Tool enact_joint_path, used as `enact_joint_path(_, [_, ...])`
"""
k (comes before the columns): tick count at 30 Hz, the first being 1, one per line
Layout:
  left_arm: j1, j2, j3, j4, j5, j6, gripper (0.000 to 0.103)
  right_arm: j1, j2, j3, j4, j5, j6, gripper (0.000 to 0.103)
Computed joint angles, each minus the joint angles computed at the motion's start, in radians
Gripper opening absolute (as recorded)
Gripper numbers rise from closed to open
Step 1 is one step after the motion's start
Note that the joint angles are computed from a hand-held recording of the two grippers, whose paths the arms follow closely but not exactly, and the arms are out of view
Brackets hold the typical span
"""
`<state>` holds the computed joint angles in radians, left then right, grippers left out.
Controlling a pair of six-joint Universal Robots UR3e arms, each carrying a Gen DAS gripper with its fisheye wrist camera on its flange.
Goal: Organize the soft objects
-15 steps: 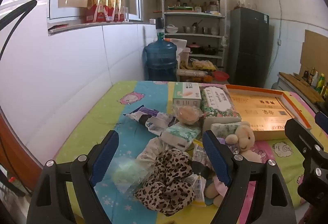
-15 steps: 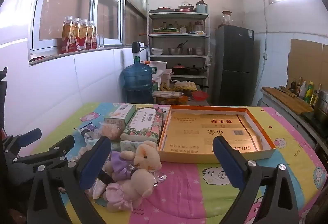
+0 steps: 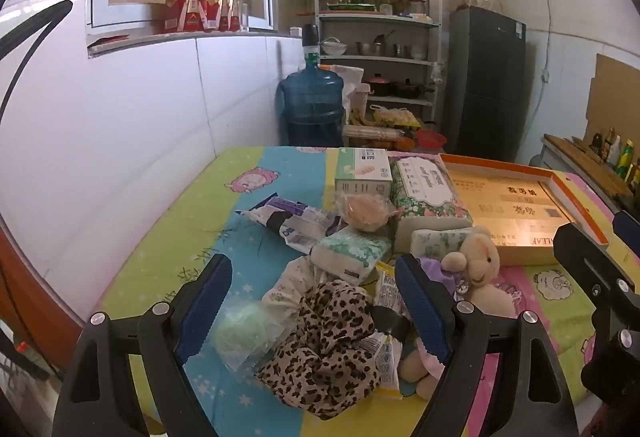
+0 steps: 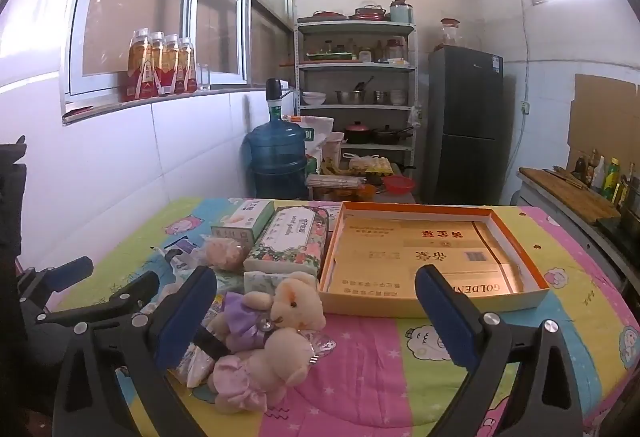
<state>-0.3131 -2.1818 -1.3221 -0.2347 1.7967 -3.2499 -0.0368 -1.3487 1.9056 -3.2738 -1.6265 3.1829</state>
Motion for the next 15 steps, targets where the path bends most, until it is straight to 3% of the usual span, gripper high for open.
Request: enact_joint_path(15, [0.002, -0.003, -0.006, 0.005, -0.010, -0.004, 0.084, -0.023, 0.005, 0.005, -0.002, 0.033, -0.002, 0.100])
